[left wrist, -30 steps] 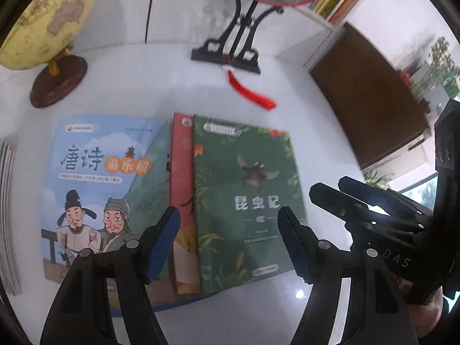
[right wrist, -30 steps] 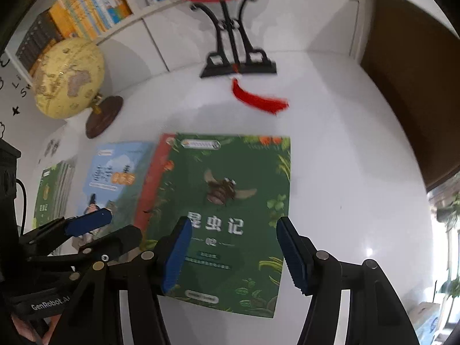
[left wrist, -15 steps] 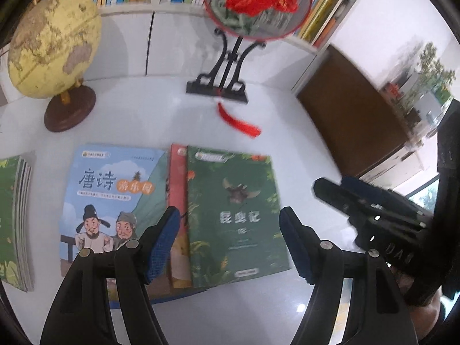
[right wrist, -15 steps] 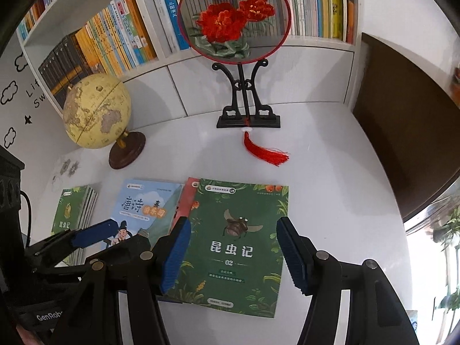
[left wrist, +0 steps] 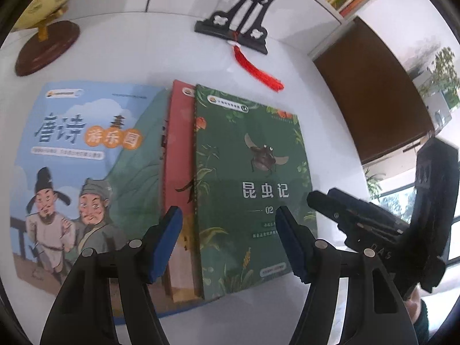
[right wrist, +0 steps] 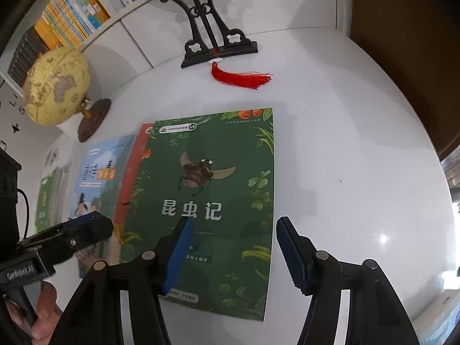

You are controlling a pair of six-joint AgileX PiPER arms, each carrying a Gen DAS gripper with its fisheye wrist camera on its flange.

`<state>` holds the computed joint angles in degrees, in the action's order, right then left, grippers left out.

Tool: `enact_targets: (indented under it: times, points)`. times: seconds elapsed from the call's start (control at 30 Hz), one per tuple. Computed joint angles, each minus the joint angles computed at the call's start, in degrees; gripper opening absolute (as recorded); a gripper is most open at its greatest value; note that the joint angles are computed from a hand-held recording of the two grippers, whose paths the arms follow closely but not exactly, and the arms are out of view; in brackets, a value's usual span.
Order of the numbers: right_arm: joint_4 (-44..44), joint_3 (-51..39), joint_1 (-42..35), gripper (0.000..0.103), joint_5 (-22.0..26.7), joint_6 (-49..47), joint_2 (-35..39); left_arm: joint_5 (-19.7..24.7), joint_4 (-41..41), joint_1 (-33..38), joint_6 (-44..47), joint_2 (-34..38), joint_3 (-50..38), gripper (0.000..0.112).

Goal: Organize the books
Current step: 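Straddle the beetle book's edge with the left tool fingers and close, then tilt the beetle book up with the left tool while the right tool approaches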

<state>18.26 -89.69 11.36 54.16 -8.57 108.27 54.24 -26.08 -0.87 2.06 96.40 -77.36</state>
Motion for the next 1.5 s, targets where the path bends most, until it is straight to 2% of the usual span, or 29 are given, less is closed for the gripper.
enact_targets:
  times: [0.53, 0.77, 1.1, 1.17, 1.37, 1.5]
  points:
    - [-3.4, -5.9, 1.0, 0.060, 0.9, 1.4, 6.6, -0.5, -2.3, -0.5, 3.5, 2.8, -0.6, 0.064]
    - [-4.0, -6.5, 1.5, 0.060, 1.4, 2.4, 7.5, -0.5, 4.8, -4.0, 0.0, 3.1, -2.1, 0.064]
    - [-5.2, -6.8, 2.2, 0.061, 1.7, 3.5, 7.7, 0.2, 4.9, -4.0, -0.4, 3.1, -2.5, 0.064]
    - [-5.0, -6.6, 2.1, 0.061, 1.7, 3.3, 7.5, 0.5, 2.4, -3.1, 0.1, 3.1, -2.3, 0.064]
    - [-3.8, -5.8, 0.7, 0.062, 1.0, 1.8, 6.6, 1.8, -13.9, 2.6, 9.1, 0.6, 2.9, 0.064]
    - [-3.5, -5.9, 0.2, 0.062, 1.0, 1.9, 7.2, 4.3, -22.3, 6.3, 13.4, 1.9, 3.6, 0.064]
